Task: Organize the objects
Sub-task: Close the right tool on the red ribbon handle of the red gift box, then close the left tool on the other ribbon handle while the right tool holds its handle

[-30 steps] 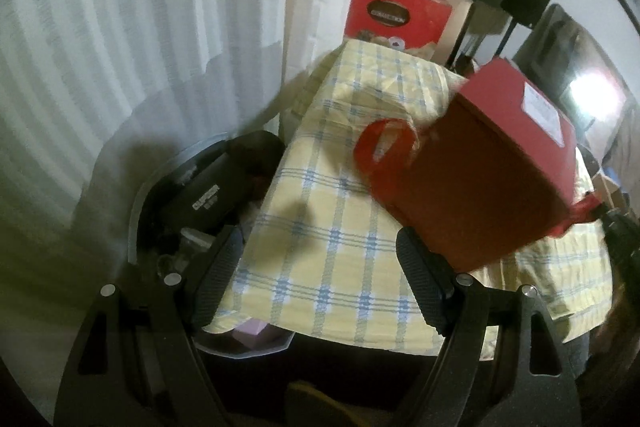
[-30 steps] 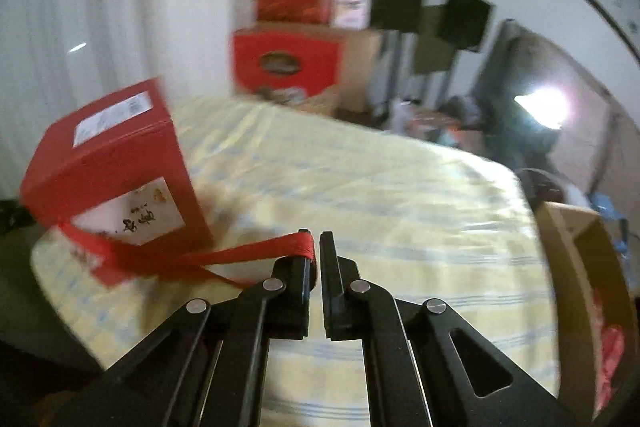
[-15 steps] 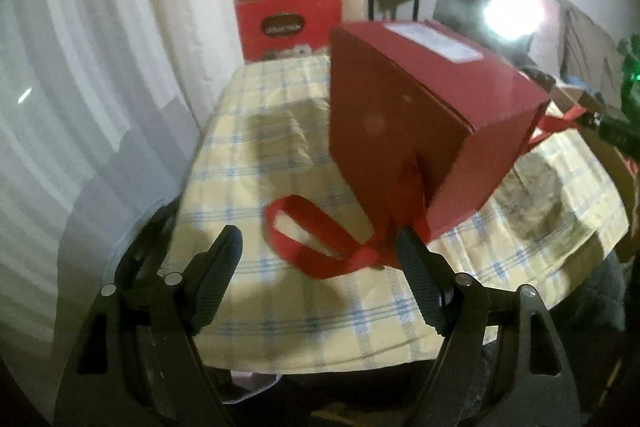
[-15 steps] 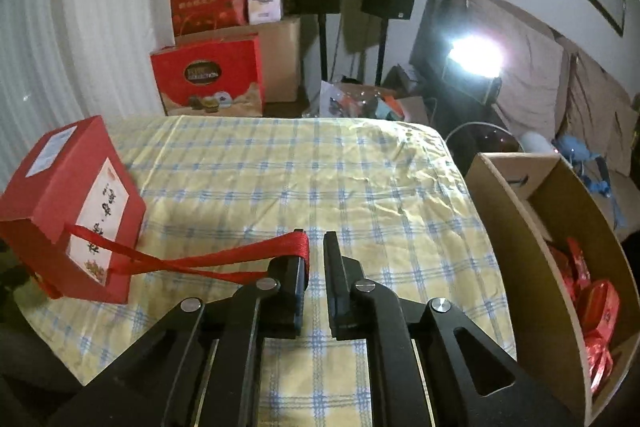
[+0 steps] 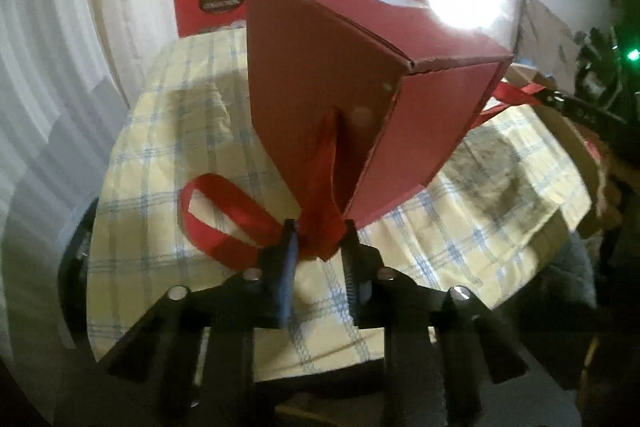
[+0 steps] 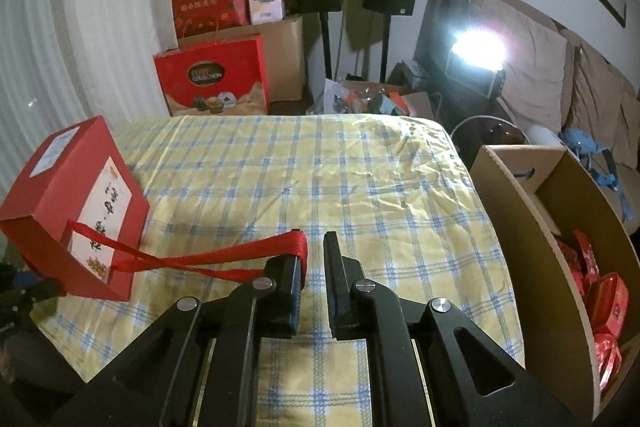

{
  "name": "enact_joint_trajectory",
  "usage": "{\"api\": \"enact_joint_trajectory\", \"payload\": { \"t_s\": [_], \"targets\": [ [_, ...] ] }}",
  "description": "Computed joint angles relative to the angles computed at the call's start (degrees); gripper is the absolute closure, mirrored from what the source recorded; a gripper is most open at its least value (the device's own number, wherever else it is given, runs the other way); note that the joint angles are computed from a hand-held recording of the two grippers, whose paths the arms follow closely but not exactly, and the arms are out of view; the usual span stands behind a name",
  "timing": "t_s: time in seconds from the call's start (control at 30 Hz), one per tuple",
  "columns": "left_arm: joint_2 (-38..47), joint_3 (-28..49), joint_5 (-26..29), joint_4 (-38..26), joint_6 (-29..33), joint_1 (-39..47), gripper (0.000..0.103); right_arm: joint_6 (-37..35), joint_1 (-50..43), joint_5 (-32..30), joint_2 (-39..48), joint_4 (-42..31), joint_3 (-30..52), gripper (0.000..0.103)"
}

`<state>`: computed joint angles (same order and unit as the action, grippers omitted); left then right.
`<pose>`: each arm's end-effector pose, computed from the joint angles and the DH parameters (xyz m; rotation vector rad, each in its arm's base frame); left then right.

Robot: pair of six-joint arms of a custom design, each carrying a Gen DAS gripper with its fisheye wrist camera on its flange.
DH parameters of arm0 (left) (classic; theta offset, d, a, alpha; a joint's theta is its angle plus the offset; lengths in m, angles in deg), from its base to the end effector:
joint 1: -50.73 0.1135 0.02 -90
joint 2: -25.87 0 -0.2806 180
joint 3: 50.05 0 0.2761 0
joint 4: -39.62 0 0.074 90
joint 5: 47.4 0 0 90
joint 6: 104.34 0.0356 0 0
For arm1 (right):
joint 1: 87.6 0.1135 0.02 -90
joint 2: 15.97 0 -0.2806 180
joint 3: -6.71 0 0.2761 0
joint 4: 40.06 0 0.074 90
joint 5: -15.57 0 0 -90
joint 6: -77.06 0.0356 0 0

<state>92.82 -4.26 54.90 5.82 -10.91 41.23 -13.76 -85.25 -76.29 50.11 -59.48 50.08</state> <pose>0.2257 -0.0455 0.1830 0.3696 2.4993 -0.3139 0.2419 0.0111 0.1899 -0.0804 2.3048 0.0511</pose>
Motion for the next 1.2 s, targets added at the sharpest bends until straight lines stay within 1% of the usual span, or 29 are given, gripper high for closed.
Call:
{"api": "enact_joint_trajectory", "payload": {
  "t_s": [0.03, 0.07, 0.1, 0.2, 0.23, 0.33, 0.4, 0.47, 0.57, 0.6, 0.63, 0.67, 0.7, 0.73, 0.77, 0.8, 0.83, 0.9, 0.93, 0.97, 1.0, 1.03, 1.07, 1.13, 1.2],
  "targets": [
    [-1.32, -0.17, 0.67, -1.11, 0.83, 0.94, 0.096, -0.13, 0.02, 0.12, -0.13, 0.08, 0.00, 0.096],
    [-2.47, -0.32, -0.07, -1.77, 1.30, 1.59, 0.101, -0.19, 0.27, 1.10, -0.21, 0.24, -0.07, 0.096],
    [-3.78, -0.48, -0.68, -2.42, 1.80, 2.59, 0.101, -0.26, 0.43, 2.28, -0.38, 0.68, -0.31, 0.096],
    [-7.07, -0.42, 1.10, -4.16, 3.04, 8.39, 0.101, 0.04, -1.05, 0.66, -0.12, 0.25, -0.06, 0.096],
    [-7.83, -0.14, 0.36, -4.75, 3.26, 9.93, 0.101, 0.06, -1.40, 0.30, -0.12, 0.07, 0.00, 0.096],
    [-9.08, 0.62, -4.13, -5.24, 3.90, 12.92, 0.102, -0.19, -1.58, 1.00, -0.31, -0.16, 0.05, 0.096],
    [-10.26, 0.69, -5.33, -4.84, 3.95, 15.59, 0.102, -0.43, -2.52, 0.66, -0.19, -0.43, 0.24, 0.096],
    [-10.87, 0.81, -6.56, -4.20, 3.53, 18.45, 0.102, -0.88, -4.30, -0.02, 0.41, -1.27, 0.79, 0.094],
    [-9.70, 1.64, -4.36, -4.56, 4.08, 22.81, 0.102, -2.30, -8.61, -5.77, 1.99, -4.23, 2.49, 0.080],
    [-9.57, 1.74, -3.53, -4.50, 4.36, 23.73, 0.102, -2.94, -10.19, -8.20, 2.22, -5.57, 3.08, 0.070],
    [-9.56, 1.83, -2.82, -4.80, 4.25, 23.87, 0.102, -3.91, -11.49, -10.33, 2.71, -7.45, 3.98, 0.057],
    [-9.34, 2.04, -1.53, -5.48, 4.37, 23.84, 0.102, -5.19, -13.00, -13.00, 3.68, -9.87, 5.27, 0.052],
    [-8.90, 2.18, -0.39, -5.66, 4.23, 23.30, 0.102, -6.47, -14.82, -16.55, 4.44, -12.18, 6.40, 0.051],
    [-9.33, 1.95, 2.04, -6.40, 4.47, 22.76, 0.101, -7.35, -16.64, -19.47, 4.61, -13.91, 7.12, 0.051],
    [-9.33, 1.95, 3.46, -6.77, 4.68, 21.87, 0.100, -7.89, -17.98, -21.20, 4.38, -15.18, 7.57, 0.051],
    [-10.17, 1.81, 3.63, -7.52, 4.56, 20.30, 0.100, -9.05, -19.51, -23.07, 4.41, -17.29, 8.41, 0.044],
    [-11.09, 1.67, 3.41, -8.18, 4.90, 18.50, 0.097, -10.08, -20.23, -24.01, 4.98, -19.21, 9.26, 0.032],
    [-10.90, 1.93, 3.52, -10.10, 6.40, 14.59, 0.087, -13.26, -21.88, -24.28, 8.14, -24.81, 11.94, 0.026],
    [-10.79, 2.20, 4.43, -11.95, 8.67, 11.56, 0.083, -13.83, -22.83, -24.19, 9.38, -25.87, 12.40, 0.024],
    [-11.87, 1.58, 4.53, -12.05, 9.55, 9.09, 0.080, -14.05, -24.45, -25.26, 10.38, -26.30, 12.53, 0.024],
    [-12.86, 0.99, 4.37, -11.72, 9.75, 7.15, 0.078, -14.22, -26.67, -27.41, 11.97, -26.97, 12.81, 0.021],
    [-13.62, 0.45, 4.05, -11.07, 9.43, 5.38, 0.070, -14.69, -28.82, -29.85, 14.60, -28.65, 13.94, 0.019],
    [-13.94, 0.01, 3.52, -10.00, 8.16, 4.22, 0.063, -15.11, -30.43, -31.91, 17.50, -30.76, 15.38, 0.019],
    [-13.63, -0.34, 2.57, -8.02, 4.90, 3.06, 0.060, -15.28, -33.14, -35.55, 21.75, -33.64, 17.33, 0.019],
    [-12.04, 0.08, 1.88, -6.56, 3.27, 2.89, 0.058, -16.35, -34.39, -38.75, 22.33, -35.60, 17.80, 0.018]
  ]
}}
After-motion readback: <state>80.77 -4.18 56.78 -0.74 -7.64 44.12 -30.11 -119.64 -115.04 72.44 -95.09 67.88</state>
